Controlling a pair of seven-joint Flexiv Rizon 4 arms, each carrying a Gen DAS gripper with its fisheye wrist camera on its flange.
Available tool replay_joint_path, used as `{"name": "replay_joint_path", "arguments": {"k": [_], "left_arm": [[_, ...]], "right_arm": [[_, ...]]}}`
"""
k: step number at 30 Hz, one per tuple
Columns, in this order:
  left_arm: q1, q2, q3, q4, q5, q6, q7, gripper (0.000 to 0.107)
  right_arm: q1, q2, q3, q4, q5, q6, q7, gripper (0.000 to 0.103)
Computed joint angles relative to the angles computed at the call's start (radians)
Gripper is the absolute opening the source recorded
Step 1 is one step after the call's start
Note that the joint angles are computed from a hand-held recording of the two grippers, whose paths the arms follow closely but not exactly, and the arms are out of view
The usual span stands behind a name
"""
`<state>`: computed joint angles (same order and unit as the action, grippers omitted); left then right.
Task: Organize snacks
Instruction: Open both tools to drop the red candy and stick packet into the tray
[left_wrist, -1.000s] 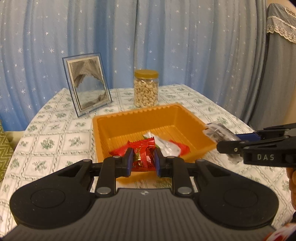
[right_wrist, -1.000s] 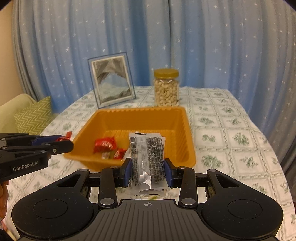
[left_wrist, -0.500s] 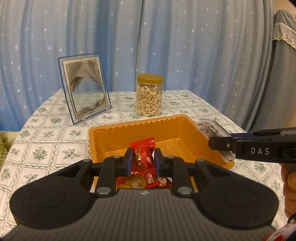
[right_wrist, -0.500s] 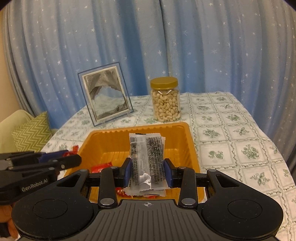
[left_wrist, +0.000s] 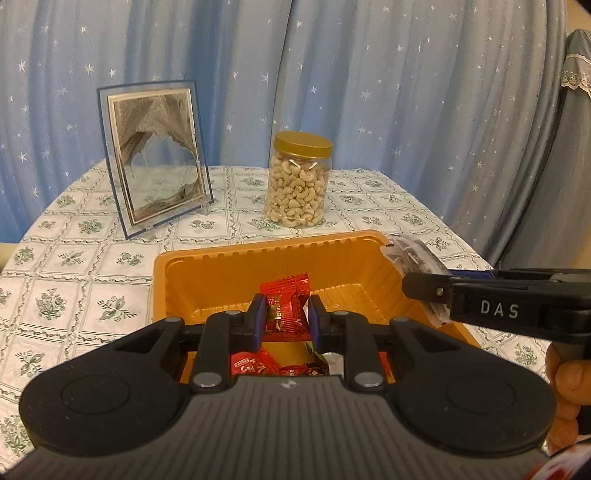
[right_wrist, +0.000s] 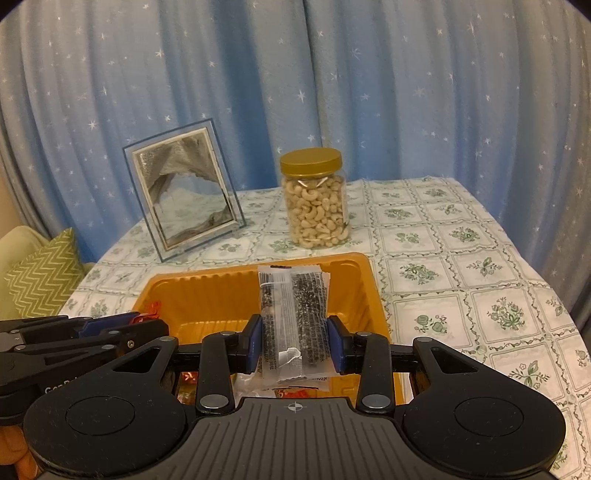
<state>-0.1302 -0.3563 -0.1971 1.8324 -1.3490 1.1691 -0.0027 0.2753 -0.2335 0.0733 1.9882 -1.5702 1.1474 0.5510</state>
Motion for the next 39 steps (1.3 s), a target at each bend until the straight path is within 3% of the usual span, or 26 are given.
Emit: {"name": "replay_joint_path", "arguments": {"k": [13,23,24,25,27,39], "left_arm": [[0.036,-0.09,-0.026,-0.094,0.165,-0.022,-0.181,0.021],[0.061,-0.125,-0.065,-0.123,0.232,-0.015,-0.229,0.022],[0.061,-0.128,-0.066,-0.125,0.239,-0.011,-0.235,0.024],[0.059,-0.132,-0.066,-0.127,0.246,0.003,-0.242,0.037],[0.064,-0.138,-0.075,-0.128,0.243,0.031,-0.247,0.051],[0.094,-0.142,-0.084,-0.128,0.299,0.033,-0.267,0.051]], "right_arm": [[-0.002,-0.055,-0.026,-0.042,0.03,0.048,-0.023,0.037],[-0.006,-0.071,-0.038,-0.047,0.054,0.073,-0.019,0.037],[-0.006,-0.071,-0.039,-0.047,0.053,0.077,-0.018,0.037],[-0.007,-0.072,-0.04,-0.047,0.053,0.079,-0.018,0.037],[-0.007,-0.072,-0.042,-0.047,0.049,0.084,-0.014,0.037],[-0.005,-0.081,-0.045,-0.055,0.064,0.095,-0.014,0.037]]}}
